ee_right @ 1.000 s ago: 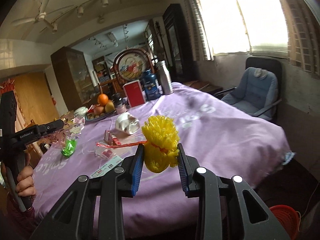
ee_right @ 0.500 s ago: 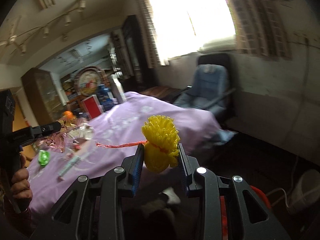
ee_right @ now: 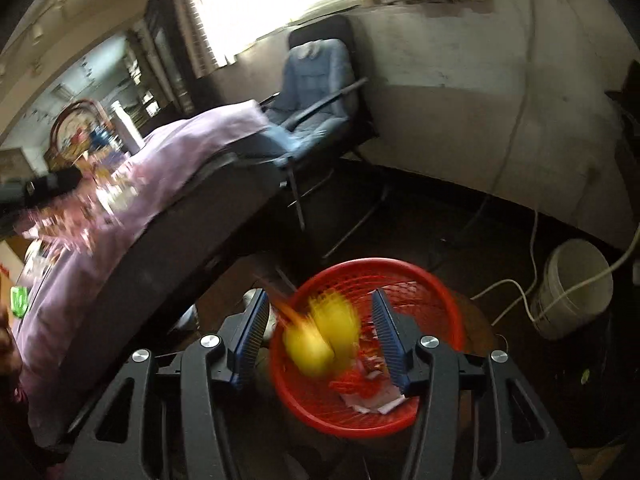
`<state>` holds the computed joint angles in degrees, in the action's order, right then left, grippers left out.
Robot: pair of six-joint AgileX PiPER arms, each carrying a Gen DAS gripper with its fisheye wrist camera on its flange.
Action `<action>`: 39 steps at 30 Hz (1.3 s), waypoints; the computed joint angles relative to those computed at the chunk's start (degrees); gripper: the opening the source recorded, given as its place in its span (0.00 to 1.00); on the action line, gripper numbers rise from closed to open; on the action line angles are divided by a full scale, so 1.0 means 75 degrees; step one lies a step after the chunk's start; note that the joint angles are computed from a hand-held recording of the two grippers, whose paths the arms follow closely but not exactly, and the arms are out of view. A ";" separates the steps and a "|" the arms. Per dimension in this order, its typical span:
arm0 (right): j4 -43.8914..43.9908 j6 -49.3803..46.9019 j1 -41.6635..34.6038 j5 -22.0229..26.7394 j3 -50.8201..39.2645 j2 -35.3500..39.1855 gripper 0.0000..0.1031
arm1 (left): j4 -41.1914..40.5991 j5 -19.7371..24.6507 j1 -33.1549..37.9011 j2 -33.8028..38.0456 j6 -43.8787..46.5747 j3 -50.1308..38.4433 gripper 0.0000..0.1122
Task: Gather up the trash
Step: 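Carry the snack bag and yellow flower to the red wastebasket and open both tools, then swing both tools back over the table toward the green carton and paper cup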
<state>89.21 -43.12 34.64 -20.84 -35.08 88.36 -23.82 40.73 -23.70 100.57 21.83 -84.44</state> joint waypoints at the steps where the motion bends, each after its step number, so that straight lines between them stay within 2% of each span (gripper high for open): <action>1: -0.0344 0.0407 -0.0102 -0.0054 0.0162 -0.0100 0.52 | 0.0078 0.0006 -0.0142 0.0154 -0.0077 -0.0097 0.49; 4: -0.0946 0.1132 -0.0283 -0.0208 0.0518 -0.0353 0.56 | 0.0301 0.0110 -0.0627 0.0703 -0.0283 -0.0513 0.49; 7: -0.1346 0.1902 -0.0489 -0.0642 0.1020 -0.0722 0.63 | 0.0361 0.0308 -0.1004 0.1175 -0.0324 -0.0937 0.49; 11: -0.2116 0.2758 -0.1029 -0.0521 0.1414 -0.0921 0.64 | 0.0319 0.0650 -0.1386 0.1841 -0.0289 -0.1599 0.50; 15: -0.2353 0.3036 -0.1217 -0.0468 0.1546 -0.0933 0.64 | 0.0290 0.1224 -0.1526 0.2440 -0.0429 -0.2421 0.59; 20: -0.2430 0.3144 -0.1127 -0.0498 0.1544 -0.0928 0.64 | 0.0222 0.1348 -0.1430 0.2413 -0.0496 -0.2478 0.72; 25: -0.1981 0.2691 -0.0933 -0.0547 0.1451 -0.1059 0.64 | 0.0154 0.1447 -0.1295 0.2323 -0.0537 -0.2490 0.74; 28: -0.1599 0.2301 -0.0727 -0.0587 0.1299 -0.1079 0.64 | 0.0320 0.1267 -0.1235 0.2063 -0.0597 -0.2252 0.75; 35: -0.0178 0.0709 -0.0078 -0.0819 0.0711 -0.1128 0.65 | 0.0241 0.0898 -0.0924 0.1443 -0.0530 -0.1618 0.77; 39: 0.0697 -0.0329 0.0418 -0.1176 0.0343 -0.1200 0.66 | 0.0051 0.0696 -0.0678 0.0954 -0.0313 -0.1159 0.77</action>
